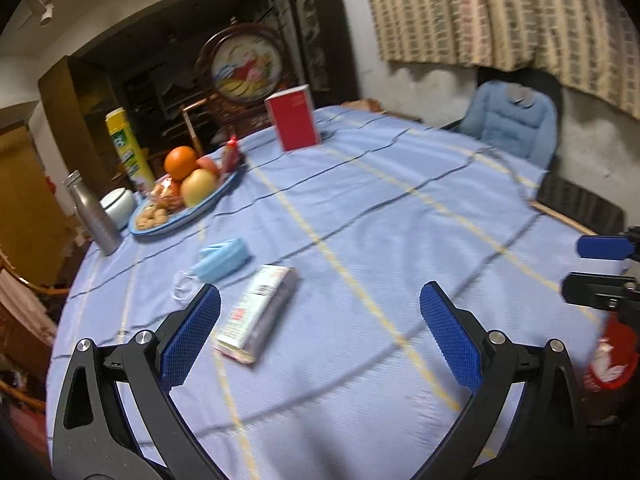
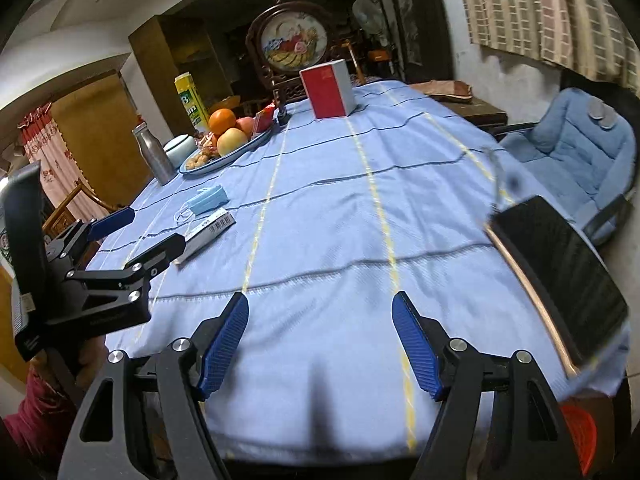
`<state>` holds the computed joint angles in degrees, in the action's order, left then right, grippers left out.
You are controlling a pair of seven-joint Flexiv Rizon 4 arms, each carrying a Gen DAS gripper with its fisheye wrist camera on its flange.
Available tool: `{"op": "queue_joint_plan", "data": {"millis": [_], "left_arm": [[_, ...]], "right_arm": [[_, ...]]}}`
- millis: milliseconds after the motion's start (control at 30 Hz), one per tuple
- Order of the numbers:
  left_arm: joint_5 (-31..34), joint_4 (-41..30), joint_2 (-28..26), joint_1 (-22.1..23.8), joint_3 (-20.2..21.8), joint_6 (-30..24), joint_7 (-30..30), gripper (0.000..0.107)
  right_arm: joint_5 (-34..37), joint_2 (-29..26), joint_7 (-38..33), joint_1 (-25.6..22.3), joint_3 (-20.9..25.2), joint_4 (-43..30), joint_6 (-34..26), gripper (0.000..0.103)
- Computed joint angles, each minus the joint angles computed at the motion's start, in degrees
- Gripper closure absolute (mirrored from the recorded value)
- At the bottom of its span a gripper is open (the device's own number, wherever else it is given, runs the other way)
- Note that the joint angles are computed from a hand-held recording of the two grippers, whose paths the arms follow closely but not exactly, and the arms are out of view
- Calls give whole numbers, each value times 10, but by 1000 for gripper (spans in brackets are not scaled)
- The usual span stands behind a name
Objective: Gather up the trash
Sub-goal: 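Bring both tools back over the table, then grasp the white Betaloc ZOK medicine box with the left tool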
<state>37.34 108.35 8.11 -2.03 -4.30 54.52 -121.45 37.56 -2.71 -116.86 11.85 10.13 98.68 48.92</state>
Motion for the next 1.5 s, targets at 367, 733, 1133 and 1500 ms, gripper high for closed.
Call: {"op": "queue_joint_plan", "data": {"millis": [367,733,1133,1500], "left_arm": [[-83,-2,-71,31,60,68,64,10],[-408,77,-81,56,92,119,229,10],[-394,49,-107,46,85,64,285,52],[-255,54,-52,80,108,142,109,60]], "right_arm": [[-54,-69,54,21,23,-47,13,29],[-47,-115,66,16,51,-81,16,29],[-23,-131,60,1,60,-102,-19,26],[-73,-132,86,23,54,-97,-8,26]]}}
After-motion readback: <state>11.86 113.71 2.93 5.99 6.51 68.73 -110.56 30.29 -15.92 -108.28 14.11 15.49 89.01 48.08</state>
